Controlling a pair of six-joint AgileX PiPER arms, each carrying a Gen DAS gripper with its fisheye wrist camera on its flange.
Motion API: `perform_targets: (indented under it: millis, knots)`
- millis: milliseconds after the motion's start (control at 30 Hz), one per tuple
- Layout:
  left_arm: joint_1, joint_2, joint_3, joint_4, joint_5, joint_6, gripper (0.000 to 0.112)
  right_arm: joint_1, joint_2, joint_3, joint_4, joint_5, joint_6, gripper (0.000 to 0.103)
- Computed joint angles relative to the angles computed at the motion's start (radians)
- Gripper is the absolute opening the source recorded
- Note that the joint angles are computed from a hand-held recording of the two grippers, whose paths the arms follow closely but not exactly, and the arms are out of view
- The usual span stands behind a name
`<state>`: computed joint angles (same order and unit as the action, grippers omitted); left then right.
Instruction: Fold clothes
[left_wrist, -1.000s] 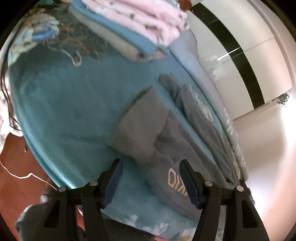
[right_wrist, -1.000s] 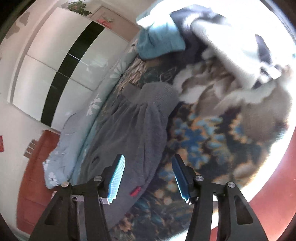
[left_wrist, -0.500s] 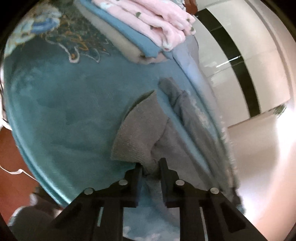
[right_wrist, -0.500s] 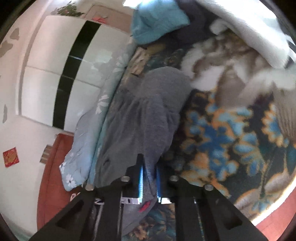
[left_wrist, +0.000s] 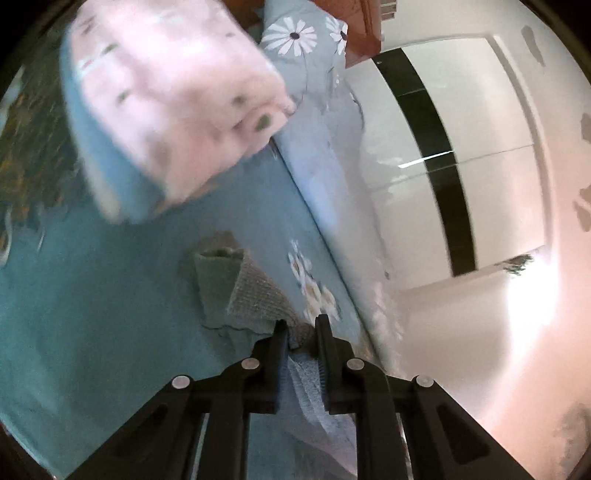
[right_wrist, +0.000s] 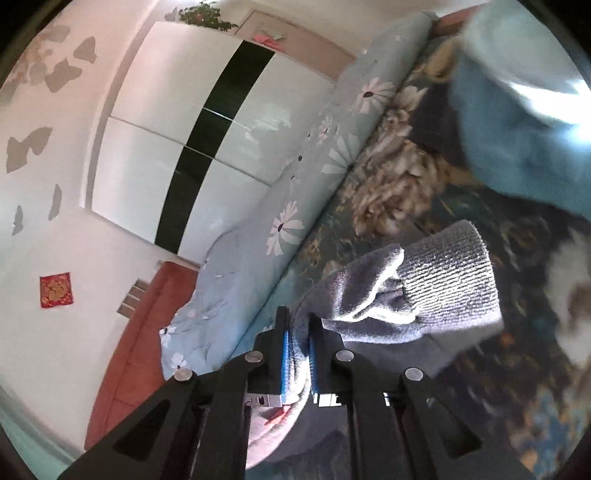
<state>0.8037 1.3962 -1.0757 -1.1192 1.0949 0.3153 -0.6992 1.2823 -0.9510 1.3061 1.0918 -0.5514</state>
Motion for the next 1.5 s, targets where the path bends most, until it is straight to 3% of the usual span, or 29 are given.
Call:
perform_targets:
  millis: [133, 200, 400, 567, 667, 733, 767, 833, 867, 900, 967, 1000, 1067, 1133, 1267, 1500]
  knots:
    - [-0.200, 0.156, -0.215, 0.238, -0.155, -0.253, 0.015, 0.159, 0.146, -0.182, -0.104, -0.127, 0.150, 0.009]
    - [-0.291, 0.265, -0.333, 0.381, -0.196, -0.376, 0.015, 0.231, 0.239, -0.275, -0.167, -0.181, 0.228, 0.009]
    - [-0.408, 0.495, -0.577, 0.590, -0.169, -0.568, 0.019, 0.345, 0.453, -0.507, -0.390, -0.244, 0.455, 0.009]
    - [-0.425, 0.580, -0.640, 0.629, -0.170, -0.619, 0.022, 0.388, 0.595, -0.653, -0.508, -0.237, 0.567, 0.010]
    - [-0.433, 0.602, -0.661, 0.635, -0.174, -0.599, 0.032, 0.419, 0.645, -0.708, -0.603, -0.229, 0.621, 0.011]
    - [-0.428, 0.597, -0.663, 0.601, -0.169, -0.549, 0.050, 0.424, 0.656, -0.707, -0.617, -0.235, 0.624, 0.011]
    - [-0.418, 0.584, -0.647, 0.569, -0.170, -0.509, 0.054, 0.425, 0.660, -0.704, -0.620, -0.239, 0.623, 0.011]
    - [-0.392, 0.528, -0.582, 0.474, -0.173, -0.380, 0.059, 0.426, 0.653, -0.696, -0.623, -0.241, 0.602, 0.012]
    - [-0.383, 0.487, -0.538, 0.450, -0.183, -0.334, 0.059, 0.428, 0.645, -0.690, -0.623, -0.244, 0.583, 0.020]
    - [-0.374, 0.448, -0.497, 0.427, -0.190, -0.290, 0.062, 0.435, 0.627, -0.674, -0.609, -0.253, 0.538, 0.040]
    - [-0.375, 0.349, -0.392, 0.466, -0.235, -0.274, 0.067, 0.449, 0.590, -0.643, -0.581, -0.270, 0.448, 0.066]
    - [-0.376, 0.287, -0.311, 0.494, -0.274, -0.276, 0.069, 0.459, 0.556, -0.609, -0.566, -0.287, 0.402, 0.072]
    - [-0.370, 0.181, -0.160, 0.530, -0.345, -0.280, 0.071, 0.478, 0.482, -0.529, -0.531, -0.327, 0.322, 0.074]
    - [-0.334, 0.125, -0.043, 0.476, -0.366, -0.222, 0.071, 0.492, 0.375, -0.401, -0.451, -0.376, 0.214, 0.074]
    - [-0.261, 0.215, -0.009, 0.188, -0.337, -0.013, 0.071, 0.501, 0.231, -0.224, -0.344, -0.372, 0.088, 0.074]
    - [-0.318, 0.339, -0.072, 0.105, -0.395, -0.021, 0.070, 0.457, 0.061, -0.049, -0.328, -0.345, 0.071, 0.074]
